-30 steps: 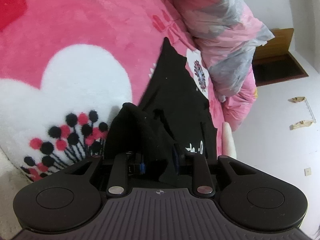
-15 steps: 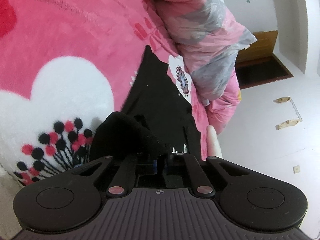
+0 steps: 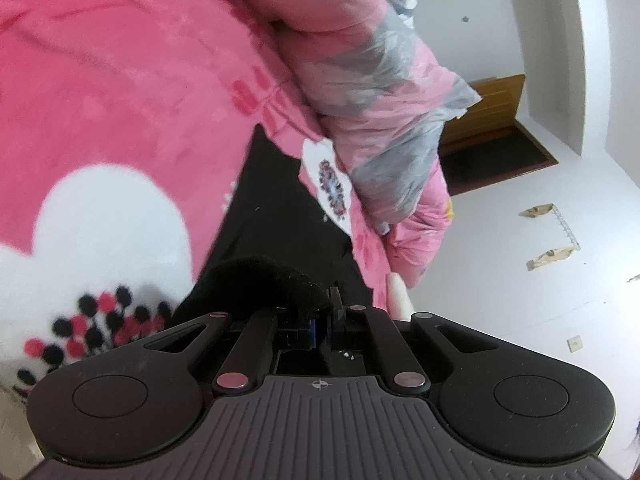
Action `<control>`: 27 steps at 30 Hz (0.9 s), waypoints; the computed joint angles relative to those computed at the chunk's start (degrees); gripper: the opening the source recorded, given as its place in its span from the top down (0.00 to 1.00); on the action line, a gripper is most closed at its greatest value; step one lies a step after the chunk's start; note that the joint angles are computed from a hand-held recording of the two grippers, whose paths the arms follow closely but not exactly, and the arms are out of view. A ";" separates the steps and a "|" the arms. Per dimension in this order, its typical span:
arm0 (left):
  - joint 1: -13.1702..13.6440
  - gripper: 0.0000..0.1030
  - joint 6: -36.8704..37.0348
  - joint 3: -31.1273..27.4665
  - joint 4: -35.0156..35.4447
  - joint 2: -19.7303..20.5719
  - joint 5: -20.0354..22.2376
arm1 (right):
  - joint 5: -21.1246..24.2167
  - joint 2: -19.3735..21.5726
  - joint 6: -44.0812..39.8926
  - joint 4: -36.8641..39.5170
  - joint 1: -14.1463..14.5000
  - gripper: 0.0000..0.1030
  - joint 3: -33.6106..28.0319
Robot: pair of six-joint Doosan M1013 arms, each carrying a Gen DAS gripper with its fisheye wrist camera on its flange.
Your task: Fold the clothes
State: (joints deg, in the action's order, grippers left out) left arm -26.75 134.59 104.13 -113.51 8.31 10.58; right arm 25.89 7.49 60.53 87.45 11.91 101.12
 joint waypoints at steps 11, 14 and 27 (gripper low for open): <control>1.19 0.98 4.29 -3.08 -1.26 1.31 0.19 | -1.16 1.26 -3.34 3.03 -0.03 0.99 -2.61; 1.74 0.98 5.48 -4.30 -1.56 2.16 0.24 | -1.33 2.11 -3.64 2.99 -0.19 0.99 -4.05; 4.60 0.98 -9.89 -10.99 15.67 7.83 1.15 | -0.81 8.79 2.13 -3.12 -0.84 0.99 -12.24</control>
